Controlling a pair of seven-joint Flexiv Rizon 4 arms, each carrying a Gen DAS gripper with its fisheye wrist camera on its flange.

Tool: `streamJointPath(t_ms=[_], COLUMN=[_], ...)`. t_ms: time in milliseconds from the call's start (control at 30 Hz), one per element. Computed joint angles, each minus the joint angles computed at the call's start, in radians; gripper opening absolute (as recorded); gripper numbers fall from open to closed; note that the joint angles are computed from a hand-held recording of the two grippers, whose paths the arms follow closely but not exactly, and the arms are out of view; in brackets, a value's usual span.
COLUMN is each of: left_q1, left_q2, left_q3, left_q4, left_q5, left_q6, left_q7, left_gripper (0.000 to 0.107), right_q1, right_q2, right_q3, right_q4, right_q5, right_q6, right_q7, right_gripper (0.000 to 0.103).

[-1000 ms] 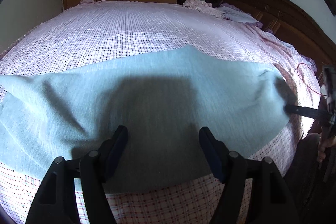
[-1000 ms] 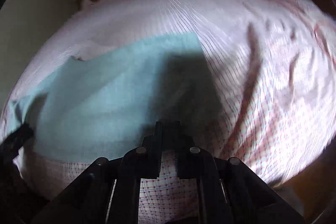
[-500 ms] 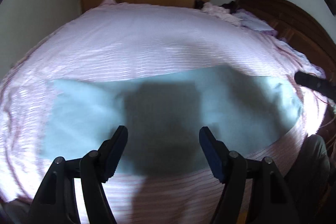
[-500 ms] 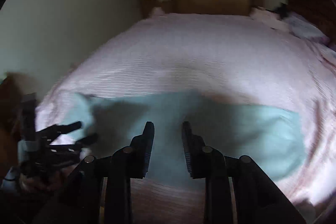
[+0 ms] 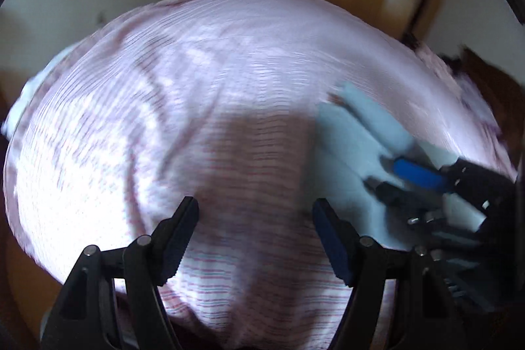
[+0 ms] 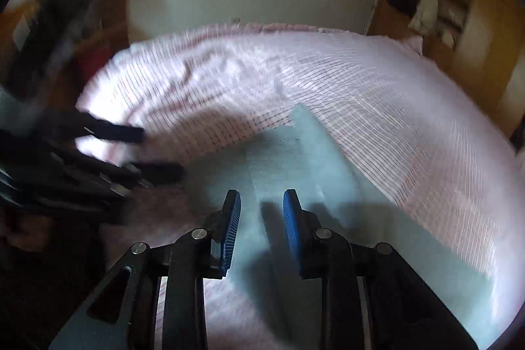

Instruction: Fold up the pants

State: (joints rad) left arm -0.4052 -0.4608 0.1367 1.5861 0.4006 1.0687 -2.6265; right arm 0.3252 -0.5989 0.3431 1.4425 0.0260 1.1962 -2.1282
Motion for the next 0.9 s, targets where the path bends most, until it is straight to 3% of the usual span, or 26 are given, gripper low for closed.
streamJointPath(t_ms=[100, 233, 300, 400, 467, 567, 633, 700, 833, 900], left_q1=[0.038, 0.036, 0.031, 0.025, 0.021, 0.014, -0.003, -0.011, -0.004, -0.006], left_q2=[0.017, 0.025, 0.022, 0.017, 0.009, 0.006, 0.005, 0.007, 0.014, 0.018], left_q3=[-0.014, -0.006, -0.003, -0.003, -0.007, 0.0, 0.016, 0.025, 0.024, 0.028], left_q4=[0.077, 0.105, 0.1, 0.092, 0.073, 0.073, 0.065, 0.066, 0.091, 0.101], left_q5=[-0.054, -0.088, -0.09, -0.097, -0.11, -0.116, -0.101, -0.092, -0.106, -0.11], left_q6=[0.109, 0.153, 0.156, 0.174, 0.159, 0.169, 0.168, 0.176, 0.216, 0.225], left_q7=[-0.044, -0.034, -0.019, 0.007, 0.028, 0.035, 0.029, 0.021, 0.001, 0.0], left_gripper=[0.075, 0.075, 0.075, 0.075, 0.076, 0.075, 0.075, 0.075, 0.075, 0.075], right_q1=[0.034, 0.092, 0.146, 0.143, 0.109, 0.145, 0.137, 0.09, -0.125, -0.165], right_q2=[-0.049, -0.029, -0.037, -0.052, -0.061, -0.049, -0.038, -0.03, -0.046, -0.052], right_q3=[-0.029, -0.121, -0.204, -0.208, -0.164, -0.227, -0.226, -0.175, 0.087, 0.141], right_q4=[-0.005, 0.133, 0.151, 0.123, 0.116, 0.174, 0.207, 0.223, 0.232, 0.238], right_q5=[-0.059, -0.167, -0.217, -0.241, -0.261, -0.297, -0.322, -0.369, -0.491, -0.515], right_q6=[0.053, 0.294, 0.37, 0.353, 0.354, 0.492, 0.559, 0.566, 0.505, 0.473], right_q7=[-0.036, -0.07, 0.002, 0.062, 0.061, 0.092, 0.093, 0.092, 0.031, -0.007], right_gripper=[0.02, 0.02, 0.02, 0.017, 0.004, 0.0, 0.0, 0.0, 0.0, 0.0])
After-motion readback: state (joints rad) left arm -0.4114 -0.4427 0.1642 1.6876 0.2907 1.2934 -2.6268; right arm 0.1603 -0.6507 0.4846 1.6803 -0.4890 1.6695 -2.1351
